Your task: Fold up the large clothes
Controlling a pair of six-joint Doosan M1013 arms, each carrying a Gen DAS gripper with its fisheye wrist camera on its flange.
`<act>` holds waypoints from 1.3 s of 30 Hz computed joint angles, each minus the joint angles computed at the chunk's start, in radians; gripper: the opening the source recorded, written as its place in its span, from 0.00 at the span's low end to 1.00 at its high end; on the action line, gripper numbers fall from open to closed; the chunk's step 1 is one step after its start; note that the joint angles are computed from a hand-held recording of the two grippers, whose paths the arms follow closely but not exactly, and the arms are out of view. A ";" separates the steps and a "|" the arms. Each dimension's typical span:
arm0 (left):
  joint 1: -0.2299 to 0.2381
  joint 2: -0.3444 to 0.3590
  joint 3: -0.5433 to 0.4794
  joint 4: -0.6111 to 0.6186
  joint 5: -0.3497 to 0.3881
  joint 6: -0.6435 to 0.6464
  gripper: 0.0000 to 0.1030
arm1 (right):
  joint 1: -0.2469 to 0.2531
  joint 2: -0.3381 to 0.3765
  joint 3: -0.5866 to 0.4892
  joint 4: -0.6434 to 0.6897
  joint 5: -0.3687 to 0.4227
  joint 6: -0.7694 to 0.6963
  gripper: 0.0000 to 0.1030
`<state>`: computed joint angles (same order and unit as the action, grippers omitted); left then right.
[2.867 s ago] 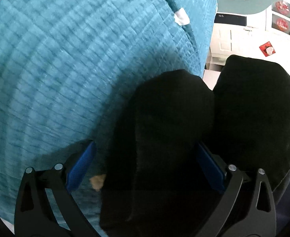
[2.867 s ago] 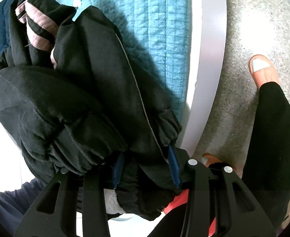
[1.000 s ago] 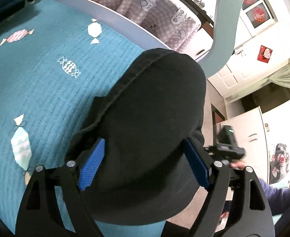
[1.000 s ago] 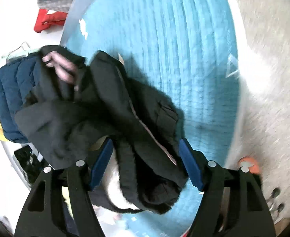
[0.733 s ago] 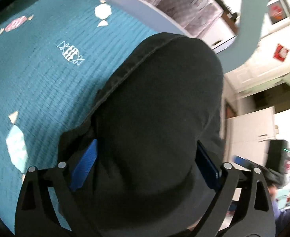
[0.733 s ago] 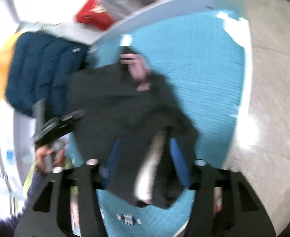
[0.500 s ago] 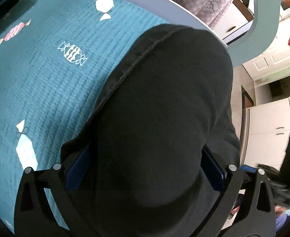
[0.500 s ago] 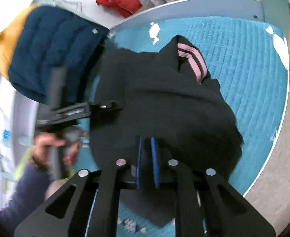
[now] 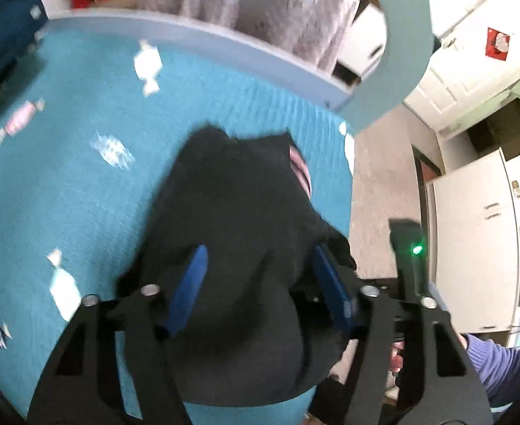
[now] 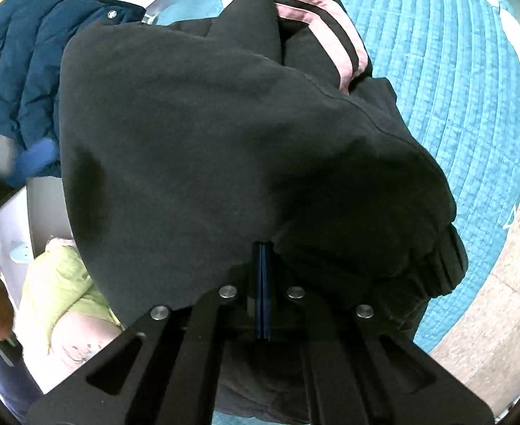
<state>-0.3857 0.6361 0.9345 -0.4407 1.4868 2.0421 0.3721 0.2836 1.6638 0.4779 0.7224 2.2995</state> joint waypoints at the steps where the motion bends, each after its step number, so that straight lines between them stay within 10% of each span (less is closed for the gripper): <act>1: -0.004 0.002 0.006 0.006 -0.007 -0.005 0.55 | -0.014 -0.006 0.006 0.011 0.010 -0.019 0.00; 7: -0.013 0.066 -0.039 0.036 0.027 -0.083 0.38 | -0.028 -0.002 0.012 0.020 0.025 -0.026 0.00; 32: -0.060 0.135 -0.082 0.225 -0.028 -0.121 0.39 | -0.043 0.090 -0.089 -0.017 0.094 0.008 0.00; 35: -0.041 0.107 -0.057 0.153 -0.053 -0.077 0.45 | -0.035 0.069 -0.086 -0.046 0.081 0.047 0.01; 39: -0.023 0.047 0.006 0.066 -0.085 0.011 0.76 | -0.021 0.045 -0.090 -0.071 0.077 0.089 0.07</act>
<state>-0.4083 0.6833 0.9404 -0.3746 1.4018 2.0534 0.3515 0.3286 1.5735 0.4073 0.7993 2.3888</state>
